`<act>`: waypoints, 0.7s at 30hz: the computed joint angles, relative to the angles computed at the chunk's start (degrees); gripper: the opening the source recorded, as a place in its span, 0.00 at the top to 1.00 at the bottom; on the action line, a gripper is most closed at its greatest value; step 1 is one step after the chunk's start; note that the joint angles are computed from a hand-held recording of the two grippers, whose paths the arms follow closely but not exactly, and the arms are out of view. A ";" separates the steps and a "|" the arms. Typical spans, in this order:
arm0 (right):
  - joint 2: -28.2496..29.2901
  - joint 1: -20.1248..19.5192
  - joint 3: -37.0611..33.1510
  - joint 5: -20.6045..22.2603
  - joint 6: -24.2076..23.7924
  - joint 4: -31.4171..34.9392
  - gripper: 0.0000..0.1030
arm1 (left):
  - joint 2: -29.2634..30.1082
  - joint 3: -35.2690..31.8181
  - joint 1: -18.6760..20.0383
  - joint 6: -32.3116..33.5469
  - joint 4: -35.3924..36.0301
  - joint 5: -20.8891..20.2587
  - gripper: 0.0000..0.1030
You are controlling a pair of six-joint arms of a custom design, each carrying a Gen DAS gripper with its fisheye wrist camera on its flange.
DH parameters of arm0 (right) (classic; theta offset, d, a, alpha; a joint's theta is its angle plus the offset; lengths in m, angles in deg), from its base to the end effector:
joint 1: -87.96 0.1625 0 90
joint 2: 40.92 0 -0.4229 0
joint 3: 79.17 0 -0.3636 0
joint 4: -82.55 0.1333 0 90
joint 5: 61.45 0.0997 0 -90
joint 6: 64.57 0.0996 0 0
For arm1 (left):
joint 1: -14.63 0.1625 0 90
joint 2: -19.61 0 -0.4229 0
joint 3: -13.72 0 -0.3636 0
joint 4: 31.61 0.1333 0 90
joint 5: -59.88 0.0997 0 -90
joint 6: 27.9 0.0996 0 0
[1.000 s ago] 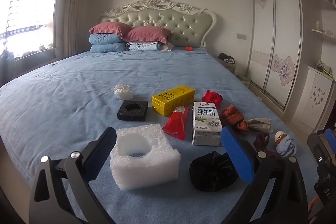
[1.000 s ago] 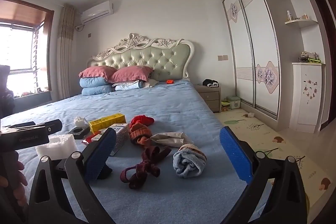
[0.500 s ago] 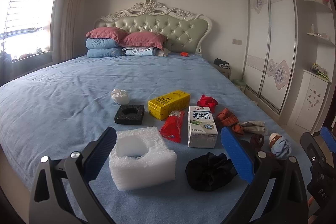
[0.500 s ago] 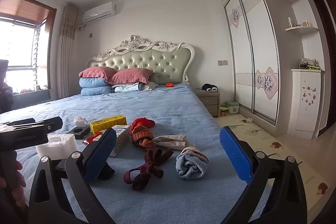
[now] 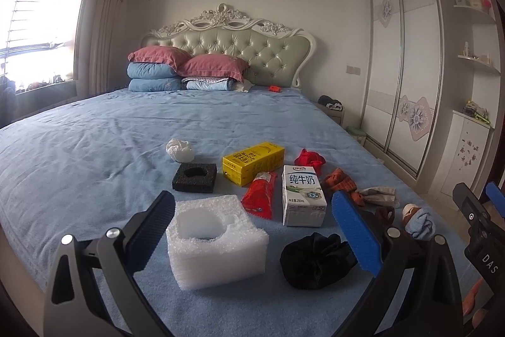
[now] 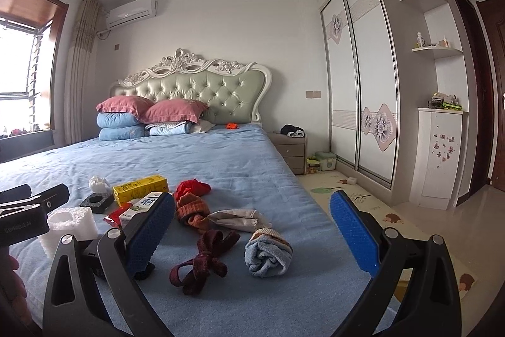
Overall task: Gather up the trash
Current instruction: 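Move both tools toward the items on the bed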
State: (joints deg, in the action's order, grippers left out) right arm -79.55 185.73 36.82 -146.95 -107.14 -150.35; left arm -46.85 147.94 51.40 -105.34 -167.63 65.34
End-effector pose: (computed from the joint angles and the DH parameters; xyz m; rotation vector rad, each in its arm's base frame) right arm 0.2130 -0.5175 0.1214 1.0940 -2.1829 1.5280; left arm -0.1834 -0.4272 0.1855 -0.0052 1.6934 -1.5236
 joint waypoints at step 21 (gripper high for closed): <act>0.43 0.06 -0.12 1.97 -1.82 2.14 0.08 | 1.55 0.86 1.17 6.21 -9.32 -0.64 0.04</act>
State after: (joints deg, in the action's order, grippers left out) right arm -79.12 185.79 36.70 -144.98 -108.95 -148.21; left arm -45.30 148.80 52.56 -99.12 -176.95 64.70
